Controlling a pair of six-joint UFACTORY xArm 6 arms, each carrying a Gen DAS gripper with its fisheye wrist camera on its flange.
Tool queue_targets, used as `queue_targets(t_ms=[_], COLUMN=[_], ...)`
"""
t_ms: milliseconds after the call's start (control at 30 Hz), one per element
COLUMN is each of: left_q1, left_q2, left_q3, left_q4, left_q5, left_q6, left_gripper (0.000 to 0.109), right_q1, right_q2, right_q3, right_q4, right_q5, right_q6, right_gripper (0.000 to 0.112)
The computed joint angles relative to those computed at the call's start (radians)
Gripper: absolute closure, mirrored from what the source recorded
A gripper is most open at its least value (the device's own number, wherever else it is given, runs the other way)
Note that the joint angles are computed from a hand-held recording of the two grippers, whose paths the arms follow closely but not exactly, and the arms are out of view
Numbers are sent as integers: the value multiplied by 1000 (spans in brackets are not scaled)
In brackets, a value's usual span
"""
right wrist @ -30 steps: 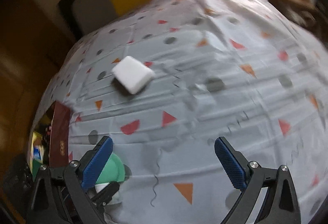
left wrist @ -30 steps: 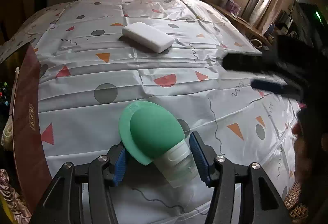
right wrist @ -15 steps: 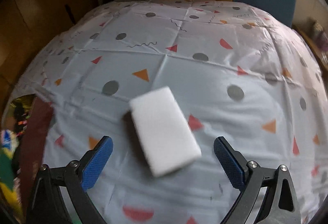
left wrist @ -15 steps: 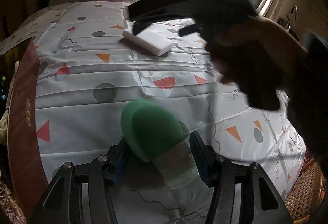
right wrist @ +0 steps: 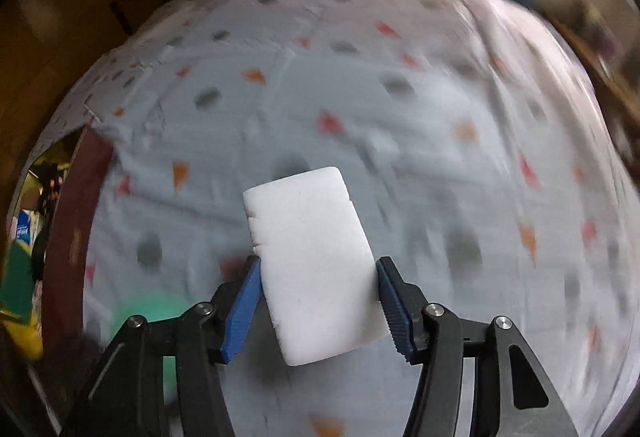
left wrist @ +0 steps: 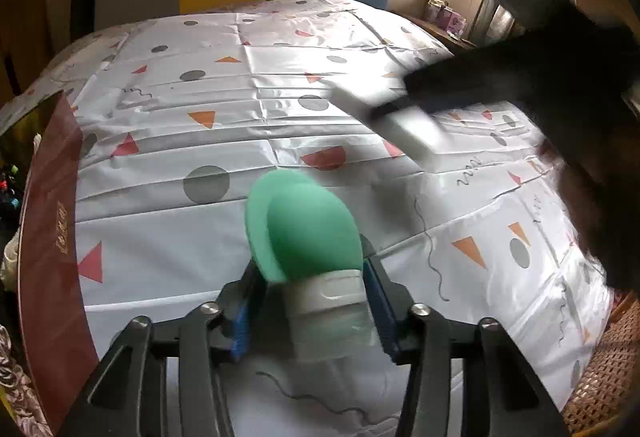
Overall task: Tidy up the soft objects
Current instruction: 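Grasp the white melamine sponge block with the right gripper, then carry the green bottle toward the gold tray with the left gripper while the right lifts the white sponge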
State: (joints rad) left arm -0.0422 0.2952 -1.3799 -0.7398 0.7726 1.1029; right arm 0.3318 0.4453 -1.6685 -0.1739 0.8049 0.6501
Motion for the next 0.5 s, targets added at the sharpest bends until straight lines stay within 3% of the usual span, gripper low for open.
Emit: queue_targets(t_ms=[133,200,400,500], left_q1=[-8,-11,39,36], left_q2=[-9,-18,35,19], left_q3=[23,35,-76,-58], left_q4=[-15,-16,8,26], left_q5=[-37,-49,138,136], left_q6=[55,84,18,30], left_gripper=[66,67,66,63], right_q1=[34,50,55,48], right_q2=[-99,-123,-105,-108], right_q3=[191,240,242,249], right_q4=[-50,-148,-210,-196], right_q5=[-13,-59,-89,-103], right_q6=[125,195,245,236], right_gripper=[54,53,51,51])
